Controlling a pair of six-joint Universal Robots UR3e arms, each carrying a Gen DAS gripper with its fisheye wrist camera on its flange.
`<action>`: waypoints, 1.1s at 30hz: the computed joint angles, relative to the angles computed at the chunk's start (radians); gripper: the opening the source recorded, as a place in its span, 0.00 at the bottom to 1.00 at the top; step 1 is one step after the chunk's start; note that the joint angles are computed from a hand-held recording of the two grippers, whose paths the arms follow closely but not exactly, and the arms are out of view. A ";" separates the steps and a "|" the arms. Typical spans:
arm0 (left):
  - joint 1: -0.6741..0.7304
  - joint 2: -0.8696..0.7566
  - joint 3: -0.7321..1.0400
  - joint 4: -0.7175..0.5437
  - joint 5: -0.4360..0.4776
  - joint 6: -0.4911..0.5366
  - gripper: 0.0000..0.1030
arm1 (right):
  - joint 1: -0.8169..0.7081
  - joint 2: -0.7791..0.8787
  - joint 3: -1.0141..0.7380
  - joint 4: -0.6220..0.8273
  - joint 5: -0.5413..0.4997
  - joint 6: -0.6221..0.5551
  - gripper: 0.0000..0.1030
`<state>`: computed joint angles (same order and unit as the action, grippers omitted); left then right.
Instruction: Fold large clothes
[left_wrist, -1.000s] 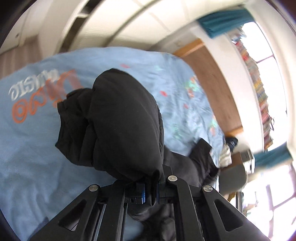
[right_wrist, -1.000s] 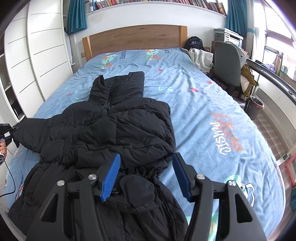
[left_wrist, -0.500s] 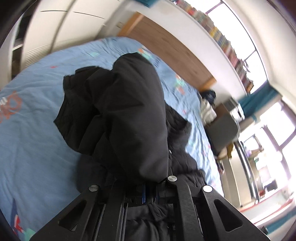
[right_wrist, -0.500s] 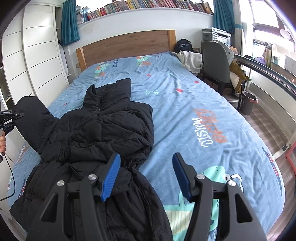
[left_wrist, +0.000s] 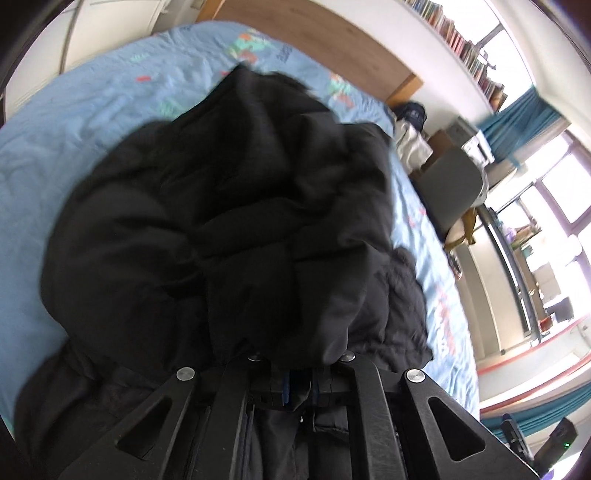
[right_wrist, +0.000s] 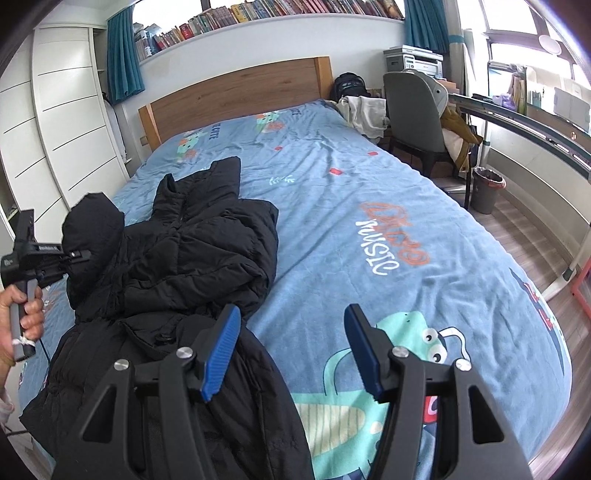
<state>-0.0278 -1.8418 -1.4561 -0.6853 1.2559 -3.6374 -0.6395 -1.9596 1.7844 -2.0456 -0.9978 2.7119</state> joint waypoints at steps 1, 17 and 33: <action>-0.014 -0.014 -0.004 0.003 0.010 -0.007 0.08 | -0.009 -0.004 0.005 0.006 0.005 -0.006 0.55; -0.029 0.135 -0.152 -0.015 -0.081 0.067 0.38 | 0.056 -0.035 0.002 0.061 -0.023 -0.037 0.55; 0.268 0.261 -0.195 -0.129 0.048 0.311 0.44 | 0.799 0.724 -0.701 -0.156 -0.266 0.272 0.55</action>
<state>0.2404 -1.5813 -1.6506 -0.8148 1.3039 -3.3265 0.1596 -1.2356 1.0835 -2.2011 -1.2642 2.9838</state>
